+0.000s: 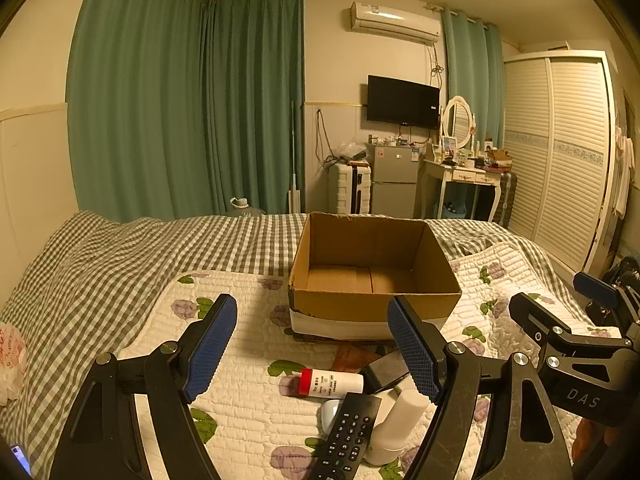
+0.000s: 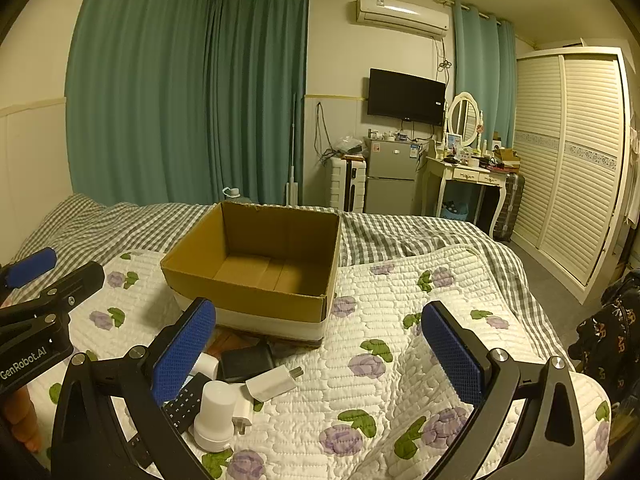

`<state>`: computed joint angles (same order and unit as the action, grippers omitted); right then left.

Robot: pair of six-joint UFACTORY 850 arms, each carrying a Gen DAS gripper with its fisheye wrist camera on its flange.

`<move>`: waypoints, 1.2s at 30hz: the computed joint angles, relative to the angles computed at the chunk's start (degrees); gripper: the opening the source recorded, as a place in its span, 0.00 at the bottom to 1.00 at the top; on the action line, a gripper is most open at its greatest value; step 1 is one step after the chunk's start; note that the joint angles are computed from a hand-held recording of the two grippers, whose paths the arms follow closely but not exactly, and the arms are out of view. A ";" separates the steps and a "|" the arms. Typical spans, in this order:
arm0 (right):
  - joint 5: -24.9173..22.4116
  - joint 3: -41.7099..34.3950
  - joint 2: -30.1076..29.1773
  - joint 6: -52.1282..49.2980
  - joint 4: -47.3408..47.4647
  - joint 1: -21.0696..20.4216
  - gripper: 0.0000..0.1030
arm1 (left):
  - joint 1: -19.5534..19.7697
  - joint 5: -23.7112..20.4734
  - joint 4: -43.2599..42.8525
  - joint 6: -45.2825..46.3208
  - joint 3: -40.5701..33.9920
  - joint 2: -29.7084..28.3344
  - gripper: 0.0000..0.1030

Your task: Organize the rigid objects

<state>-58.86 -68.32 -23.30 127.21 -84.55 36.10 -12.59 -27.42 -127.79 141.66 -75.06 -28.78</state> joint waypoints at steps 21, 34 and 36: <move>0.60 0.84 0.13 0.94 -0.11 -0.02 1.00 | 0.06 0.02 0.22 -0.25 -0.10 -0.07 0.78; 0.80 0.71 0.10 0.70 0.10 0.05 1.00 | 0.01 0.02 0.32 -0.36 -0.21 -0.21 0.78; 0.80 0.75 0.11 0.77 0.06 0.07 1.00 | 0.03 0.04 0.37 -0.41 -0.19 -0.17 0.78</move>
